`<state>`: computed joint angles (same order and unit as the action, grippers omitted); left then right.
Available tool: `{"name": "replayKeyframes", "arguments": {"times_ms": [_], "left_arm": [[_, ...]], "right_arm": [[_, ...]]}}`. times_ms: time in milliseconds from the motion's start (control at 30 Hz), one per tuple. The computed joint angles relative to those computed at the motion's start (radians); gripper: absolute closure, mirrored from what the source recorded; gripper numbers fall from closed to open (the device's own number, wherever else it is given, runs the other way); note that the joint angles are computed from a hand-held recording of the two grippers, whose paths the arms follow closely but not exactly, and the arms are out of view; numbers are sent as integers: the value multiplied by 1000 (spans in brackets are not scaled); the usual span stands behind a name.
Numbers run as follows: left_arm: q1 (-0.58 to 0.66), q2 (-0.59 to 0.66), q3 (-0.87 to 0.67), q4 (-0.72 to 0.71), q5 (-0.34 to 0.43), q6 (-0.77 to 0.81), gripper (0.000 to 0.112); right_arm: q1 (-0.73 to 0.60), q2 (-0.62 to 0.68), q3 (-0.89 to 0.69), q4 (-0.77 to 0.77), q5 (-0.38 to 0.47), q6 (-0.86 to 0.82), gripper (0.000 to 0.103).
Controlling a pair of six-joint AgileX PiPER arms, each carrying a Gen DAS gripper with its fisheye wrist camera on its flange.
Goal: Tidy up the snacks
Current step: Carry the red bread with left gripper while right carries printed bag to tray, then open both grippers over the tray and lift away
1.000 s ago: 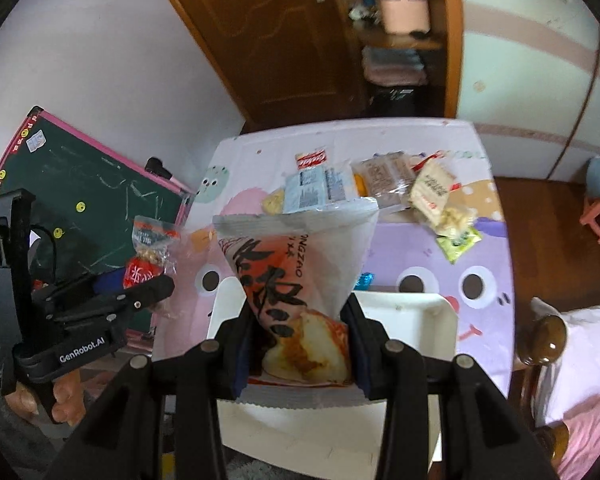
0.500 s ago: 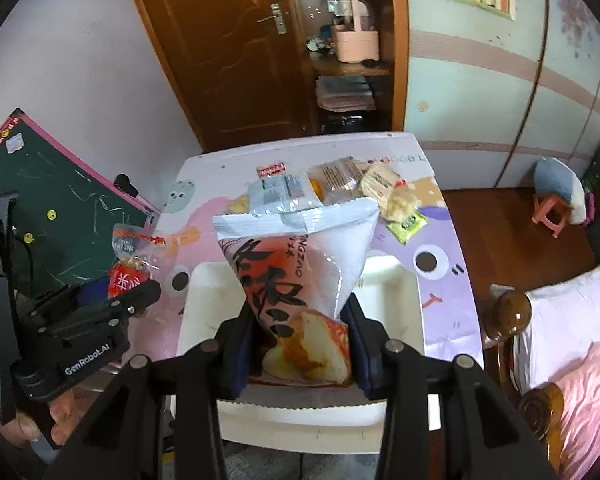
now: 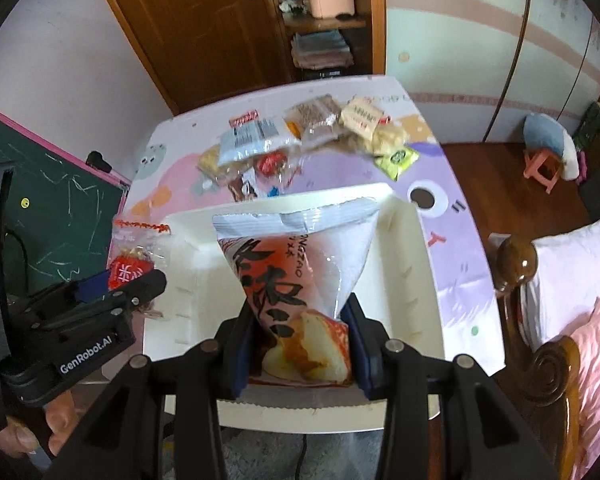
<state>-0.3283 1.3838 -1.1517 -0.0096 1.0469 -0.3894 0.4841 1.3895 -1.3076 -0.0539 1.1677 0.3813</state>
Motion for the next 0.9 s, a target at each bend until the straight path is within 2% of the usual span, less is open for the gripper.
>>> {"name": "replayKeyframes", "arguments": {"times_ms": [367,433,500,567,667,800,900], "left_arm": [[-38,33,-7,19,-2,-13,62],[-52,34,-11,30,0,-16,54],[-70,34,-19,46,3,-25,36],[-89,31,-24,73,5,-43,31],[-101,34,-34,103,16,-62,31],[-85,30,-33,96,18,-62,30],[-82,32,-38,103,20,-65,30]], "right_arm": [[-21,26,18,26,-3,-40,61],[-26,35,16,29,-2,-45,61],[-30,41,13,34,-1,-48,61],[-40,46,8,47,-2,-62,61],[-45,50,3,43,-3,-56,57],[-58,54,1,44,-8,-51,45],[-60,55,-5,46,-9,-55,44]]}}
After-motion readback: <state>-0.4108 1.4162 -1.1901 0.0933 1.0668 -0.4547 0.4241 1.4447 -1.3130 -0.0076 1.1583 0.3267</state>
